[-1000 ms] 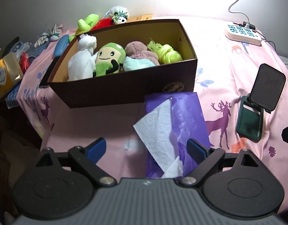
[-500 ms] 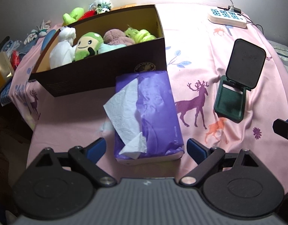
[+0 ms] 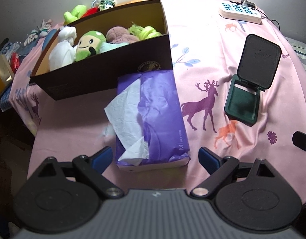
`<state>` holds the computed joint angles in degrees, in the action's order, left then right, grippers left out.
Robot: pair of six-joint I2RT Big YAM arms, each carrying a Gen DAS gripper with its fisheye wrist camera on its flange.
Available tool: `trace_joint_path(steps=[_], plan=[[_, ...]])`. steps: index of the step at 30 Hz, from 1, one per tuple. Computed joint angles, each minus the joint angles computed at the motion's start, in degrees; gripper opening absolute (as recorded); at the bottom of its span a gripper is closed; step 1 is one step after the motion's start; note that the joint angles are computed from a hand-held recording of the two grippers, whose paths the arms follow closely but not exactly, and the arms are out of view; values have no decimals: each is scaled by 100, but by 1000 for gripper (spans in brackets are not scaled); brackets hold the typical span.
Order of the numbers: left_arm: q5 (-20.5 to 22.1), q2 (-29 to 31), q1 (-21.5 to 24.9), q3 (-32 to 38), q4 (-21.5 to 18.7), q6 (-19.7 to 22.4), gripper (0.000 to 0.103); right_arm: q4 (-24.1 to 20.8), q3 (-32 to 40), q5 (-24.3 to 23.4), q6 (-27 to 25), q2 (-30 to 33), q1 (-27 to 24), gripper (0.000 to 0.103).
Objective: Organize soft objects
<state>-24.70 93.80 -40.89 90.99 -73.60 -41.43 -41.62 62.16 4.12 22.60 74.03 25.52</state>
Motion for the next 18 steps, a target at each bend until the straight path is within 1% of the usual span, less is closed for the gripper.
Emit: trace_joint_path(steps=[8,18], plan=[[91,-63,101,-38,-126,-91,93,-115,176,-139,-10,165,67,10],[-53,-353,367,-314,-150,-292,93,-191,579,-401,-141,477,303,11]])
